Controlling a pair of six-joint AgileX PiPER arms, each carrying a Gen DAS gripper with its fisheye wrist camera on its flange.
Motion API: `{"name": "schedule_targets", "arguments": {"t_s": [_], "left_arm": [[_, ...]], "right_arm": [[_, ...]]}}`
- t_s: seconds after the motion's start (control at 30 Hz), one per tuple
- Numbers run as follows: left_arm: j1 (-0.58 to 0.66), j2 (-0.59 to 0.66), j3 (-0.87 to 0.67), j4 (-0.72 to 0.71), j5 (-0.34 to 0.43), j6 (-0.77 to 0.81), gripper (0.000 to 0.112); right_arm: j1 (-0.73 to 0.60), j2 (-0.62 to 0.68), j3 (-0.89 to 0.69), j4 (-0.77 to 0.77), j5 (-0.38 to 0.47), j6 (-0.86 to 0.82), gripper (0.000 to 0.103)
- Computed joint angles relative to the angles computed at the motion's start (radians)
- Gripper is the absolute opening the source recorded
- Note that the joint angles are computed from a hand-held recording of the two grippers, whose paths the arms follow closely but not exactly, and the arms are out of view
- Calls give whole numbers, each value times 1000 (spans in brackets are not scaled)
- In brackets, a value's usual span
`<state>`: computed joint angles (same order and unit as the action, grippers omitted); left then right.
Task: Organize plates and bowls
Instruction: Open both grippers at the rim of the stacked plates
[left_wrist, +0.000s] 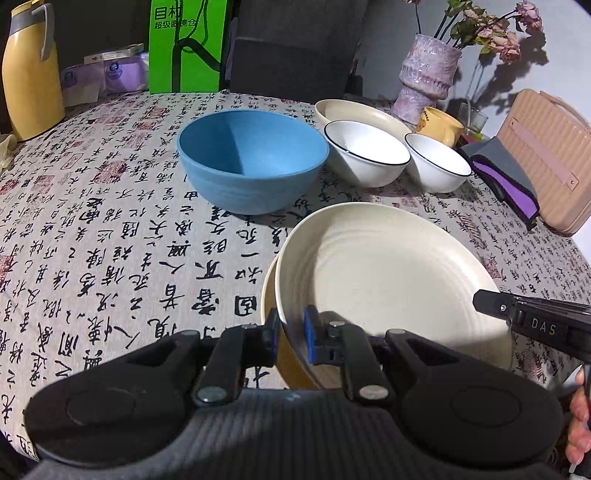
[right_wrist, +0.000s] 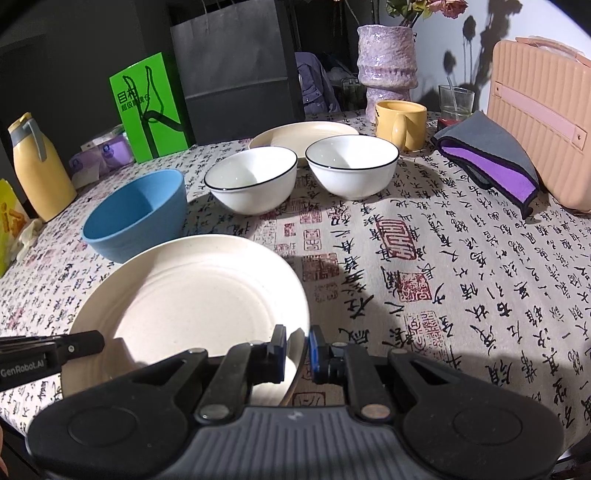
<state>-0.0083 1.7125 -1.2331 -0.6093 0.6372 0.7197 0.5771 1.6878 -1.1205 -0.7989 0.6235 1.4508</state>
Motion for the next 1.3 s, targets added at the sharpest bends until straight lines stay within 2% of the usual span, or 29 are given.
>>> {"name": "schedule_targets", "arguments": {"t_s": [0.33, 0.6, 1.0, 1.2, 1.3], "left_arm": [[-7, -10, 33, -21, -34, 42, 14], [-42, -42, 77, 38, -120, 37, 15], [-60, -53, 113, 50, -184, 96, 17], [-91, -62, 131, 155, -229, 40, 18], [-100, -69, 149, 163, -257, 43, 19]], "right_arm": [[25, 30, -7, -55, 36, 31, 12], [33, 47, -15, -60, 40, 29, 12], [37, 56, -18, -72, 46, 34, 12], [46, 60, -21, -84, 60, 38, 12], [52, 64, -23, -93, 70, 44, 12]]}}
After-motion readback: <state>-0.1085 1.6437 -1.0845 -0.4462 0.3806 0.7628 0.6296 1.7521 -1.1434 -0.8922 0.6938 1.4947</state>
